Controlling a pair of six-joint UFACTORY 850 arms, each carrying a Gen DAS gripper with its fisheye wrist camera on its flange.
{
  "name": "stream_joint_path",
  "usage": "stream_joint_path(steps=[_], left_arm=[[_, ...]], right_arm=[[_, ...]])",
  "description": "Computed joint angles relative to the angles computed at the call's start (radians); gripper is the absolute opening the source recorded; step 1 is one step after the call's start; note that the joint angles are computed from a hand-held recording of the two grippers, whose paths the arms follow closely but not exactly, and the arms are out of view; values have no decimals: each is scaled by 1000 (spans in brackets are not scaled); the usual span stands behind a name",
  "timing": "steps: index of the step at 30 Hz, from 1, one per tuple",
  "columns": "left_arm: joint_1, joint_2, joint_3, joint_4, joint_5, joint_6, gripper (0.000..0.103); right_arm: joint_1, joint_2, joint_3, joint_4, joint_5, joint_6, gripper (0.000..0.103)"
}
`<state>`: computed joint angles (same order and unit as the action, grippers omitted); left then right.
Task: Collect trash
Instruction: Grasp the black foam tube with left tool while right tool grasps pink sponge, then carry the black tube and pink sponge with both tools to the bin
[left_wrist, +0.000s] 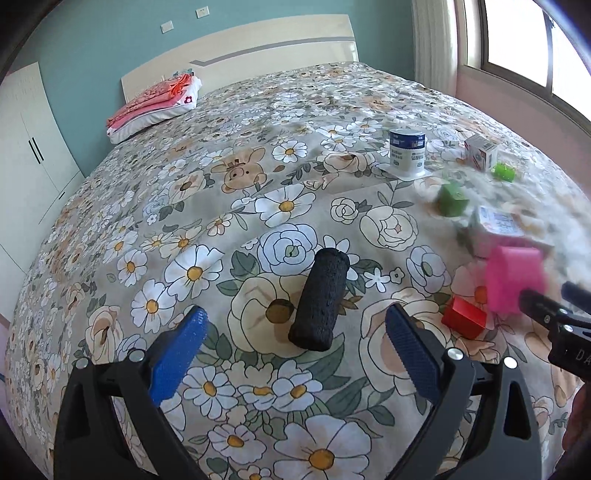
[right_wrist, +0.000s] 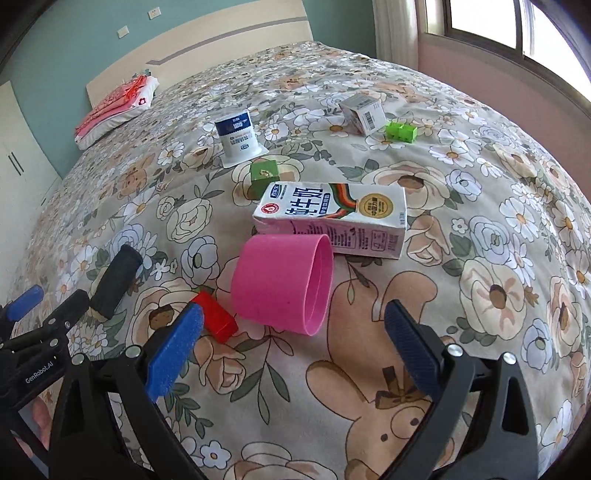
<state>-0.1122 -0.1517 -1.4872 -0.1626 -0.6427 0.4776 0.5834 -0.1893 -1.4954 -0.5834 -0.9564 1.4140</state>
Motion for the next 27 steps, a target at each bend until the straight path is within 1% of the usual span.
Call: stream_joint_path(steps=[3,5,6,7,8,9,11,12,14,16,17,23,27], left_arm=[[-14,-73,-53,20,-12,-15,97],[-19,-108,-81,3,-29,-12,89],[-22,-122,-93,1,-42,-11,74],[-28,-136,-104,18,-50,-25,64],[-34,-147,-112,32,-62,-36,62],[-39,-159,-121,36,-79,-39,59],[-44,-175,-128,30,-106,-43,44],[-44,-173,-121,26,-103,-51,40],[-49,-161,-100,39,-74,-87,38],[-57,-161,-102,72,-75,-130,36],[-60,-157,-101,84,-77,-149,36],[-58,-122,-110,84,-121,-221,35],[-61,-85,-122,119,-163,-289,35]], right_arm=[[-32,-38,-19,54,17,-4,96],[-51,-48,-14,75,46,15,96],[-56,-57,-18,78,48,20,96],[-60,-67,-25,78,47,19,94],[-64,-77,-35,76,41,13,84],[-67,-87,-46,75,32,3,78],[-74,-100,-60,86,33,-32,67],[-76,-101,-59,87,37,-49,64],[-79,-80,-30,81,76,-53,63],[-80,-54,1,79,110,-57,63],[-78,-43,12,76,114,-54,63],[-75,23,44,94,114,-75,62],[-59,74,36,91,88,-87,61]])
